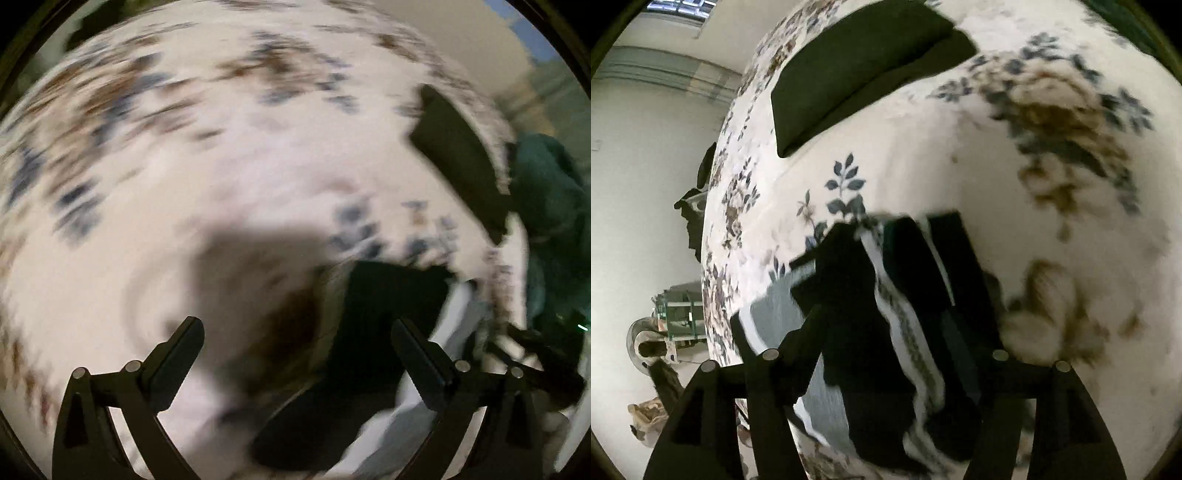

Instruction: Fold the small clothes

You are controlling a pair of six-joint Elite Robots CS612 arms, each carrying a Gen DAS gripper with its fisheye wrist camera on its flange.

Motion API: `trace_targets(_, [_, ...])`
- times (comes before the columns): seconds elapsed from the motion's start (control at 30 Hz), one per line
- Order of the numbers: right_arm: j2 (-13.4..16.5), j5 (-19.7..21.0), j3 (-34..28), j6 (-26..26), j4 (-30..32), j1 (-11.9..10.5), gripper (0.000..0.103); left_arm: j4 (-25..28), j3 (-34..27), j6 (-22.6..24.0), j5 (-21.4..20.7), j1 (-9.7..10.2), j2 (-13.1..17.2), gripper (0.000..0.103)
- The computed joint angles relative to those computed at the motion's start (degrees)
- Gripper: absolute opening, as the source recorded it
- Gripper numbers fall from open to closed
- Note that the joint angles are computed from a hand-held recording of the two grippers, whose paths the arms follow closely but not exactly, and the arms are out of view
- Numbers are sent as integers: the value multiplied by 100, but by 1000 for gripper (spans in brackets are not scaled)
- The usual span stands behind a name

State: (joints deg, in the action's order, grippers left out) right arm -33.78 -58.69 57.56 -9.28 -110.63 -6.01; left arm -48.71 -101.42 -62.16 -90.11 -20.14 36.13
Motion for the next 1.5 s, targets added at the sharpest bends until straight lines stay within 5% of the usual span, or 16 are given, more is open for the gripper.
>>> trace_targets(0.03, [143,105,-203,7,185,8,66,-214,205,98,-94,34,-11,83])
trace_targets(0.07, [254,175,-354,56,299,17,63,-479,350,235,-210,49,4,41])
trace_targets(0.1, [314,226,-414,166,234,54,30,-743,442,349,-325,75,33,25])
trace_targets(0.13, [342,259,-409,223,85,75,0,-766,551,408,-296,76,-16,26])
trace_targets(0.37, [91,115,-21,595,-1112,66,3,-865,526,433,71,-37,-181,19])
trace_targets(0.57, [451,-300,-728,565,-875,132,3,-1037,894,126,-243,163,-169,18])
trace_targets(0.7, [863,-785,-1394,393,-137,251,3,-992,1091,160,-794,320,-192,24])
trace_targets(0.8, [1070,-278,-1848,337,1012,153,10,-806,962,324,-882,331,-260,31])
trace_targets(0.9, [664,173,-1149,133,765,-12,49,-417,730,589,-436,187,-321,34])
trace_targets(0.93, [471,170,-823,42,639,-63,49,-185,643,729,-196,104,-356,49])
trace_targets(0.97, [319,132,-573,-94,689,-102,49,84,525,807,80,-2,-383,79])
trace_targets(1.0, [220,70,-417,-196,830,-126,49,249,437,826,200,-63,-382,92])
trace_targets(1.17, [-140,147,394,-605,1398,-218,49,1172,-39,324,602,-411,-343,97])
trace_targets(1.23, [-264,180,756,-613,1152,-206,33,1333,-165,105,569,-466,-282,97])
trace_targets(1.27, [-341,174,937,-566,892,-196,4,1417,-207,10,520,-481,-250,97])
trace_targets(1.5, [-824,-297,1705,584,-1299,-284,2,1132,-200,-300,65,-397,-134,97])
